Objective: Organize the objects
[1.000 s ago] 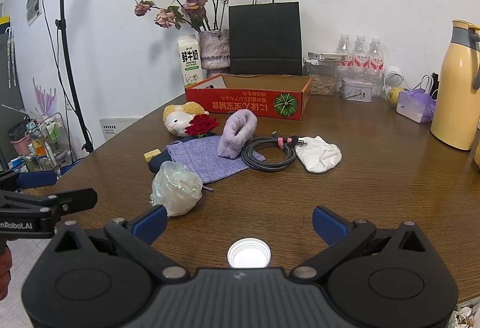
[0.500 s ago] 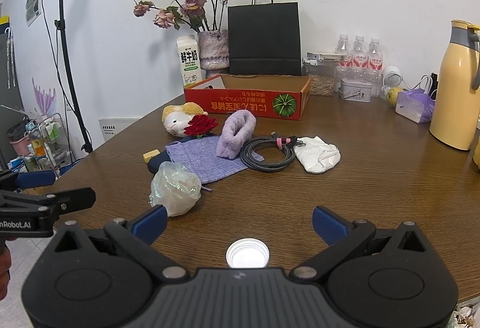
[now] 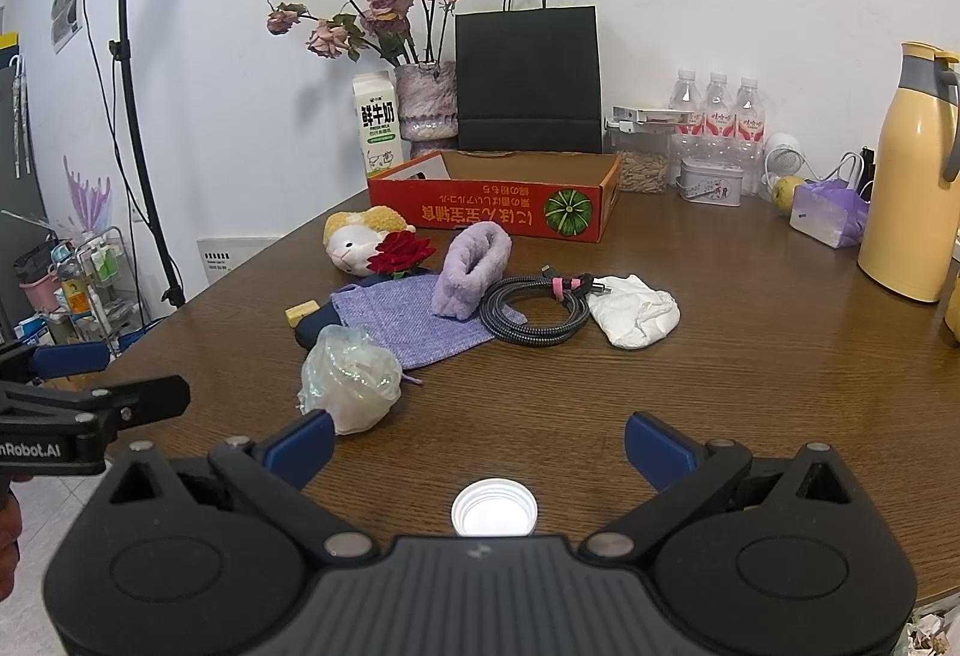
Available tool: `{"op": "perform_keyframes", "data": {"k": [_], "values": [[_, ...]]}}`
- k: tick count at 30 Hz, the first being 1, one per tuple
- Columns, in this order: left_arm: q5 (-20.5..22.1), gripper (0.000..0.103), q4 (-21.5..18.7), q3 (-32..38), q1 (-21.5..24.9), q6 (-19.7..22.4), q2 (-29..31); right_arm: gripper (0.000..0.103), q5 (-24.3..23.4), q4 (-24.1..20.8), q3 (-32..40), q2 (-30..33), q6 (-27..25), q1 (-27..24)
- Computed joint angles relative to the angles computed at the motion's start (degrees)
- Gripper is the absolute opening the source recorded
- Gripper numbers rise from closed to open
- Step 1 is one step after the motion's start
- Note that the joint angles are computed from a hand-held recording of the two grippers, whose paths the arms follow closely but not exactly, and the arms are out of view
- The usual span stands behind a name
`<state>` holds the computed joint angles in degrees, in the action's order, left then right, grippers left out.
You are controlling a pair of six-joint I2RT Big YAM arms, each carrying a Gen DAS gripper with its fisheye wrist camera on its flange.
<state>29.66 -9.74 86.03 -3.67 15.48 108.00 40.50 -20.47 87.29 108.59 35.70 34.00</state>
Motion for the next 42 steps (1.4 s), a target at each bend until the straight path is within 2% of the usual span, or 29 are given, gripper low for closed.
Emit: {"op": "perform_keyframes", "data": {"k": [17, 42], "values": [[-0.03, 0.103, 0.05, 0.02, -0.02, -0.39, -0.10, 0.103, -0.18, -0.16, -0.17, -0.24, -0.02, -0.23], [0.66, 0.103, 2.22, -1.39, -0.08, -1.31, 0.88, 0.103, -0.33, -2.26, 0.64, 1.65, 1.21, -0.21]]}}
